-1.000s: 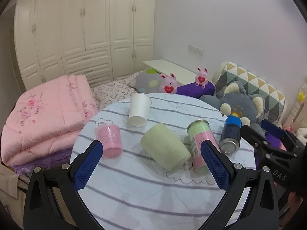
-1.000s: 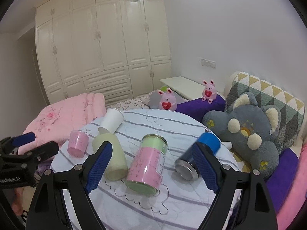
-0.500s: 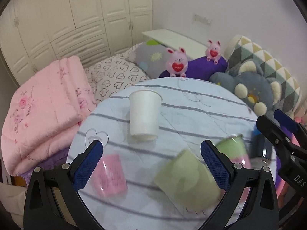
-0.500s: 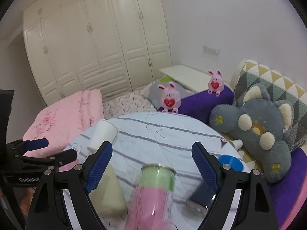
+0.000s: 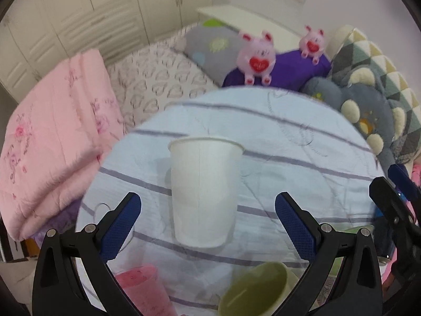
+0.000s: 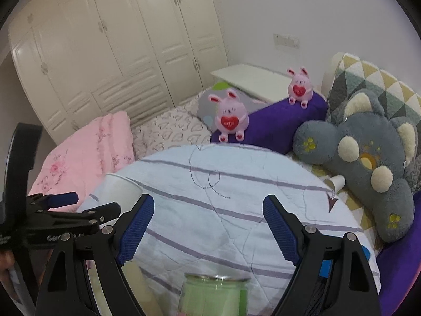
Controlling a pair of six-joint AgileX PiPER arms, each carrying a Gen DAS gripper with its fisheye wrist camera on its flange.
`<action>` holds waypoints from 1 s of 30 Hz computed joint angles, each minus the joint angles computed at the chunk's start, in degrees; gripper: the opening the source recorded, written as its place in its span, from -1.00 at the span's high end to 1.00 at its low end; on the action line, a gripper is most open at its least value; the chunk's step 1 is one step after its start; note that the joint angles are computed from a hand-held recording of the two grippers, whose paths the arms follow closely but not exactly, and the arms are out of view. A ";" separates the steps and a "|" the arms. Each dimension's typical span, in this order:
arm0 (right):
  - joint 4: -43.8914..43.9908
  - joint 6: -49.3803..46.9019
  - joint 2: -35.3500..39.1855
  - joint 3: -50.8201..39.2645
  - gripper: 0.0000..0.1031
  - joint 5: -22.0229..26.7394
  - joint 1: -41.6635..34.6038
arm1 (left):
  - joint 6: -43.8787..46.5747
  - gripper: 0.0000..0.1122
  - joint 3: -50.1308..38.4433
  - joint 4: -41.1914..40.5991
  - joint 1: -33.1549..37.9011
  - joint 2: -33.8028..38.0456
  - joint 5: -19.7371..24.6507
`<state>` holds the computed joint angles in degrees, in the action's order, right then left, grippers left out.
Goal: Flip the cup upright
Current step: 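Lower the left gripper over the white cup and close on it, then lift the white cup off the table with the left gripper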
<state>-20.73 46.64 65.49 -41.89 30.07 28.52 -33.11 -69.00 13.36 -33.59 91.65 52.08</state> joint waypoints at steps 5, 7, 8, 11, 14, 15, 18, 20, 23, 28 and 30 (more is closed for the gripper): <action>7.82 -7.59 3.51 -0.95 -0.67 -1.47 -2.94 | 3.77 -0.83 -3.38 -3.79 1.48 6.55 2.31; 8.62 -8.47 4.00 -0.96 -0.67 -2.05 -3.47 | 4.63 -0.83 -4.87 -4.76 2.02 9.04 3.43; 9.67 -9.58 4.27 -0.99 -0.67 -2.47 -3.98 | 4.32 -0.83 -5.43 -4.75 2.14 9.90 3.71; 11.54 -11.57 4.97 -1.14 -0.67 -2.91 -5.03 | 3.05 -0.35 -5.47 -4.61 2.26 10.62 3.64; 13.84 -13.89 5.58 -1.27 -0.67 -3.04 -6.06 | 3.29 -0.09 -4.36 -4.85 1.88 9.60 2.47; 14.22 -14.17 5.57 -1.23 -0.67 -3.07 -6.18 | 2.39 -0.08 -4.07 -3.73 1.32 9.18 1.99; 14.28 -14.06 5.55 -1.20 -0.67 -2.97 -6.16 | 0.27 -0.08 -2.25 -0.87 0.26 6.06 0.30; 14.17 -13.82 5.39 -1.25 -0.67 -2.68 -6.10 | -0.14 -0.08 -2.22 -0.14 -0.02 4.83 0.40; 14.06 -13.29 4.11 -1.22 -0.67 -1.76 -5.76 | -1.68 -0.08 -2.08 1.93 -1.71 2.44 1.95; 12.96 -12.28 0.53 -1.42 -0.67 1.10 -4.39 | -4.79 -0.08 -1.51 4.72 -5.44 -3.00 5.00; 10.85 -9.92 -1.86 -1.45 -0.67 2.81 -2.81 | -6.54 -0.08 -1.27 6.28 -7.65 -5.56 6.71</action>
<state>-9.89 36.73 63.63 -43.34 32.88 25.71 -39.65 -70.27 19.64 -41.24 86.09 58.79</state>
